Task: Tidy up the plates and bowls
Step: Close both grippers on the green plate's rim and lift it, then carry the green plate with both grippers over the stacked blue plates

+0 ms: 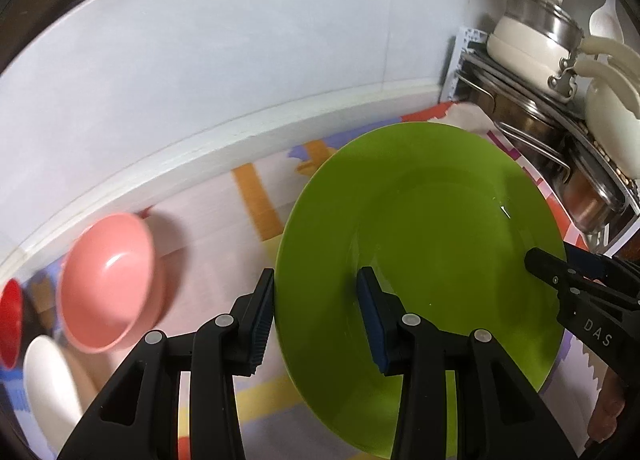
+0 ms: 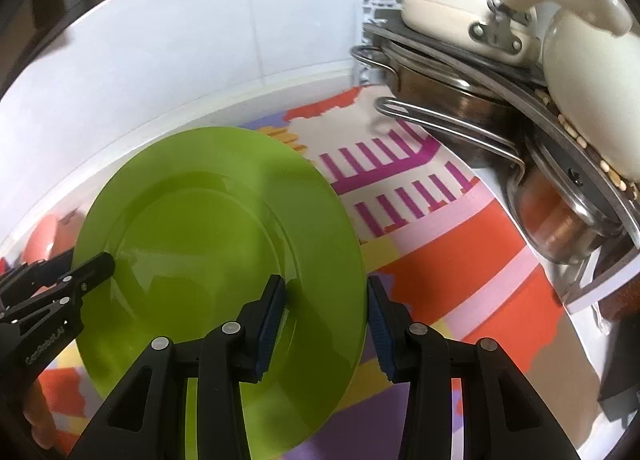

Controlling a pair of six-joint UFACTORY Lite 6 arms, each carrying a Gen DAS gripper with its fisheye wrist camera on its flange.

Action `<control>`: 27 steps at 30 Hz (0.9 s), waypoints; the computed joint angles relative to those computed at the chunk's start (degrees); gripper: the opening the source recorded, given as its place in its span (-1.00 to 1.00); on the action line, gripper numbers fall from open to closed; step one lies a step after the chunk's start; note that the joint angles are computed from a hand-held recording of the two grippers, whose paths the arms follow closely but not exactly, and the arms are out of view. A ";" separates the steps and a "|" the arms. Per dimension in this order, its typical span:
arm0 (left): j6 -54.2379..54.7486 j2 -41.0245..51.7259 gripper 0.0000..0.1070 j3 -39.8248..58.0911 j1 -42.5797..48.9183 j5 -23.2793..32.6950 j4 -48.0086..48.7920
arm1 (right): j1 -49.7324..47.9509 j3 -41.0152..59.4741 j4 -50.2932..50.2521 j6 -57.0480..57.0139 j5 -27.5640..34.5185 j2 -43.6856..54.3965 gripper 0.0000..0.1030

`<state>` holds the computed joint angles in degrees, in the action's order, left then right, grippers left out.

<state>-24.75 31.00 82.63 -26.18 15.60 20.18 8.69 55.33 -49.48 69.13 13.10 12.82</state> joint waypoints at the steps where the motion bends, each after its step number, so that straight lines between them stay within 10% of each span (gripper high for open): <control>1: -1.58 -1.68 -0.25 -1.87 0.16 -0.24 1.63 | 0.68 -0.54 0.51 -0.13 0.10 -0.82 -0.18; 15: 4.27 -26.00 -0.25 -26.57 8.58 -2.22 -3.95 | 16.73 -4.28 2.24 6.23 9.21 -10.34 -0.18; 27: 46.56 -43.38 -0.25 -41.21 27.20 1.21 -37.84 | 33.29 1.17 0.33 14.94 17.58 -7.42 -0.18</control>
<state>21.81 -12.38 41.42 1.02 16.81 -17.66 41.98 56.50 -49.15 84.07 30.67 5.39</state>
